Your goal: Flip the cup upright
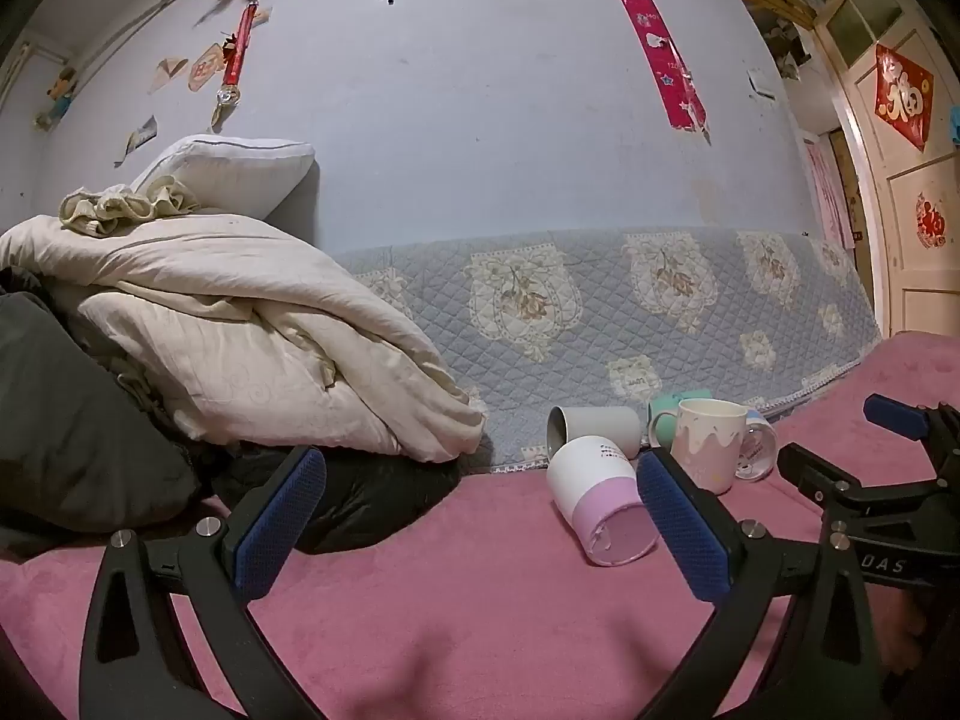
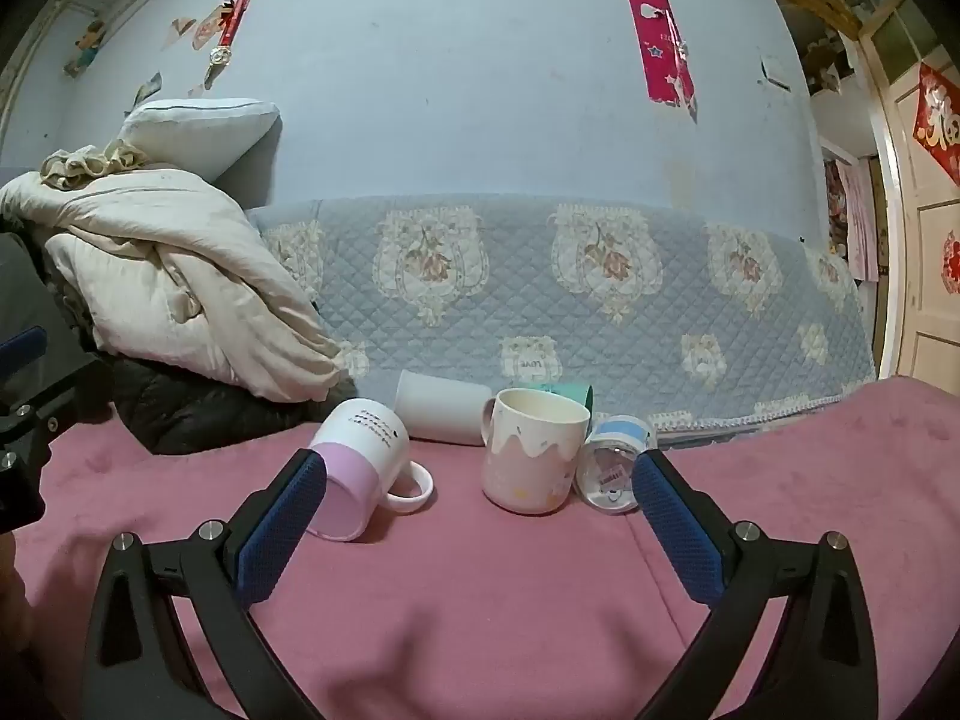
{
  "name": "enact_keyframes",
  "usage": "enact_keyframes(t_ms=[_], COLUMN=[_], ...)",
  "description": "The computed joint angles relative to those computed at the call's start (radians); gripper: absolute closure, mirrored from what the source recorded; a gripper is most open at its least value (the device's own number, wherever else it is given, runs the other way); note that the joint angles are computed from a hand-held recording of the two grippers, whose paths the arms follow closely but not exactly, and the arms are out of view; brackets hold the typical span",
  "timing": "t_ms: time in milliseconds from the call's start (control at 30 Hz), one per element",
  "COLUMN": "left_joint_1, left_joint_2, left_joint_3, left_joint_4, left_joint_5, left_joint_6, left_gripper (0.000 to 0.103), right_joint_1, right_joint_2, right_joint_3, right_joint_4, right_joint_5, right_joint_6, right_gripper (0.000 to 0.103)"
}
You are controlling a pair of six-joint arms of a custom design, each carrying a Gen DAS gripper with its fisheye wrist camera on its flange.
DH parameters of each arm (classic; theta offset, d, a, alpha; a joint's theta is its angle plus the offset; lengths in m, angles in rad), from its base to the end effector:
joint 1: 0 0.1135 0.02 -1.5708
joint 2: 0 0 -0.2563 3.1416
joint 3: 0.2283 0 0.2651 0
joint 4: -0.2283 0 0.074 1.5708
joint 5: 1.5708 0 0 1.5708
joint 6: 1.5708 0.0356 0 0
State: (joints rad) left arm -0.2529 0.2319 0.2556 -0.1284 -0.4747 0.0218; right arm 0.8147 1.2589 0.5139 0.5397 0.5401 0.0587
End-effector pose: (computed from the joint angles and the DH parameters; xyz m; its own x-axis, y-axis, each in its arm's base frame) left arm 0.1322 -0.0174 0.2275 -0.1059 0.0474 -0.9932 -0.2153 0.9741 0.0694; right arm 0.2014 0.1869 0.2052 -0.1560 -0.0920 -0.9835 -0.2699 0.9617 -0.0472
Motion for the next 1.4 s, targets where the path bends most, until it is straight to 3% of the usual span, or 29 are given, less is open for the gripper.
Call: enact_keyframes(t_ms=[1400], left_joint_1=[0.003], left_joint_2=[-0.003], left_joint_3=[-0.003], left_joint_4=[0.005], left_joint_5=[0.0], left_joint_6=[0.013], left_gripper=[0.0], right_joint_1=[-0.006], right_joint_2=[0.005], right_joint_3=[0.007], right_joint_4=[-0.014], right_joint_5=[-0.008], right_joint_6=[0.01], right_gripper=[0.0])
